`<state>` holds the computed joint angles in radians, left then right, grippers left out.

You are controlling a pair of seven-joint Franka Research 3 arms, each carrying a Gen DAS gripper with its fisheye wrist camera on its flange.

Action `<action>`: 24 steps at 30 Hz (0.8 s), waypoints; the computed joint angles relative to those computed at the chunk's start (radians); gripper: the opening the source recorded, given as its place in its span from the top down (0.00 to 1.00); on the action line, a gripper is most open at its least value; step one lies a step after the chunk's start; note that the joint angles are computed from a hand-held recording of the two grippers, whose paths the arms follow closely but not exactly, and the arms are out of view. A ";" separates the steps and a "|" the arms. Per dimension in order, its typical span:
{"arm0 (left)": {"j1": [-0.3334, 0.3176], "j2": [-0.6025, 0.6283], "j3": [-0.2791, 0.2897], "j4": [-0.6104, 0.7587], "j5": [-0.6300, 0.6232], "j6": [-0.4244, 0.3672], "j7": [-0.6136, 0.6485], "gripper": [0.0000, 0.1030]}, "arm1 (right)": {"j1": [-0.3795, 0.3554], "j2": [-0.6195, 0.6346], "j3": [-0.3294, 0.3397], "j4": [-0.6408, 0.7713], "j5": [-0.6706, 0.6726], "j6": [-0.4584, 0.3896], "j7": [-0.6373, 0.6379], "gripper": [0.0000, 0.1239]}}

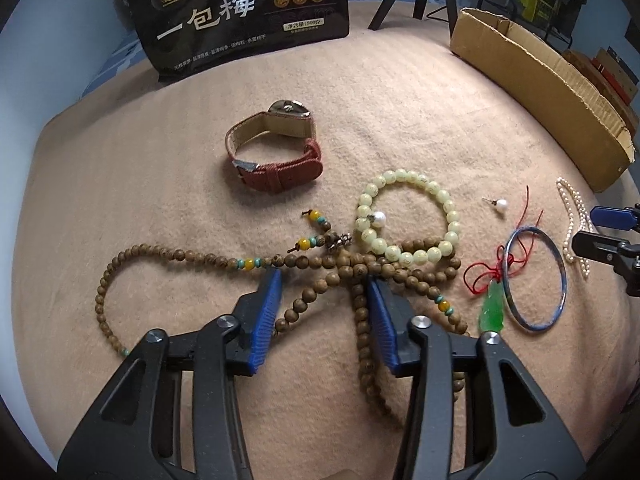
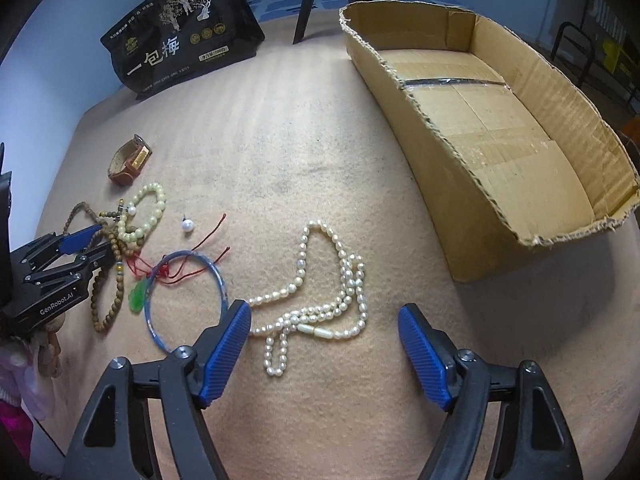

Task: Organize jewelry
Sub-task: 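Lower the left tool toward the brown wooden bead strand while the right tool approaches the pearl necklace, then close the left tool on the brown beads while the right tool grips the pearl necklace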

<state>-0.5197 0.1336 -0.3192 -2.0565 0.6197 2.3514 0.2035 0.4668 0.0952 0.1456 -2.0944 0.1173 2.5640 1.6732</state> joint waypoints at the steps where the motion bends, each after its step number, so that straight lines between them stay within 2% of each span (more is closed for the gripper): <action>1: -0.001 0.002 0.000 0.002 0.008 0.003 -0.003 0.66 | 0.003 0.006 0.000 0.004 -0.012 0.000 0.011 0.35; 5: -0.006 0.012 0.002 0.011 0.025 0.014 -0.011 0.87 | 0.018 0.026 -0.006 0.021 -0.077 0.009 0.052 0.34; 7: -0.008 0.014 0.003 0.015 0.028 0.013 -0.017 0.92 | 0.026 0.030 -0.010 0.025 -0.115 0.008 0.078 0.35; 11: -0.004 -0.004 0.007 -0.009 0.032 0.045 -0.057 0.96 | 0.038 0.022 -0.015 0.016 -0.197 0.018 0.112 0.52; 13: 0.001 -0.016 0.007 -0.024 0.028 0.063 -0.073 0.96 | 0.038 0.016 -0.014 0.008 -0.218 0.024 0.115 0.68; 18: 0.006 -0.048 0.000 -0.056 0.031 0.090 -0.117 0.96 | 0.024 0.007 -0.002 -0.001 -0.159 0.032 0.047 0.95; 24: 0.008 -0.100 -0.016 -0.085 0.039 0.079 -0.156 0.96 | 0.011 -0.017 0.007 -0.024 -0.066 0.044 -0.037 0.99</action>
<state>-0.5118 0.0332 -0.3356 -2.1411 0.6590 2.4302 0.0473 0.4775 0.0781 0.1529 -2.1179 0.0513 2.6084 1.6360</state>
